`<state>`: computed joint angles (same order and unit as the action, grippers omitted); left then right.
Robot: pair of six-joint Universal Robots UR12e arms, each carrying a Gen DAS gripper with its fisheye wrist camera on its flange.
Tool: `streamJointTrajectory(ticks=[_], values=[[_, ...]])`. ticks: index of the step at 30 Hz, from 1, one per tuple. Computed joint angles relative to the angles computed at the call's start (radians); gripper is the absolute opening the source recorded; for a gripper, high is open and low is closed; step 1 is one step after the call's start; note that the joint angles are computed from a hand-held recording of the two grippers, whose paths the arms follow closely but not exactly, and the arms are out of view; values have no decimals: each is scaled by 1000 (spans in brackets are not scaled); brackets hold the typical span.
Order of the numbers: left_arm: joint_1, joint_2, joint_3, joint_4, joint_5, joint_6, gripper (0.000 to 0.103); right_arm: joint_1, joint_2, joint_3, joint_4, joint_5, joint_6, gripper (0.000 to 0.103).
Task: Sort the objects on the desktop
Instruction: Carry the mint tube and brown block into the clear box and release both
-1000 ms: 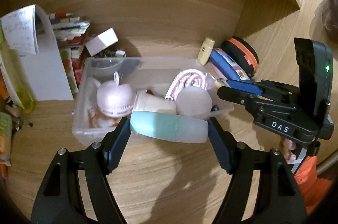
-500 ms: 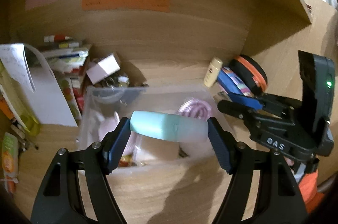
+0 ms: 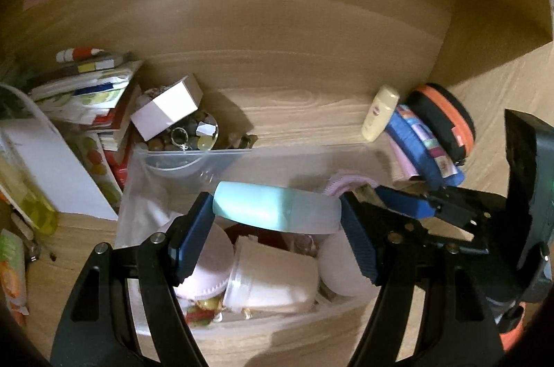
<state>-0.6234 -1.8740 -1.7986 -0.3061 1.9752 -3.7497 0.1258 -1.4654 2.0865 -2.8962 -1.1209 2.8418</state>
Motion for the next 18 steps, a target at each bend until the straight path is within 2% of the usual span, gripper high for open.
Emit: streamJointTrajectory(ticks=[3,7,15,17,18], values=[[10,-11,10,-16,-24,1,73,4,5,-2,2,-23,1,22],[7,-26,26,-46,-3,13,73,5,7,0,-3,-30,-2,22],[7,-29,31,-62,-9,18,73,12,1,6,-17,-48,-29,22],[7,-27,32,-67,-22,22,74,6,-1,5,-2,-21,-34,32],[6,-26,32,-66,-26,22,76,-1,-2,5,11,7,-35,45]])
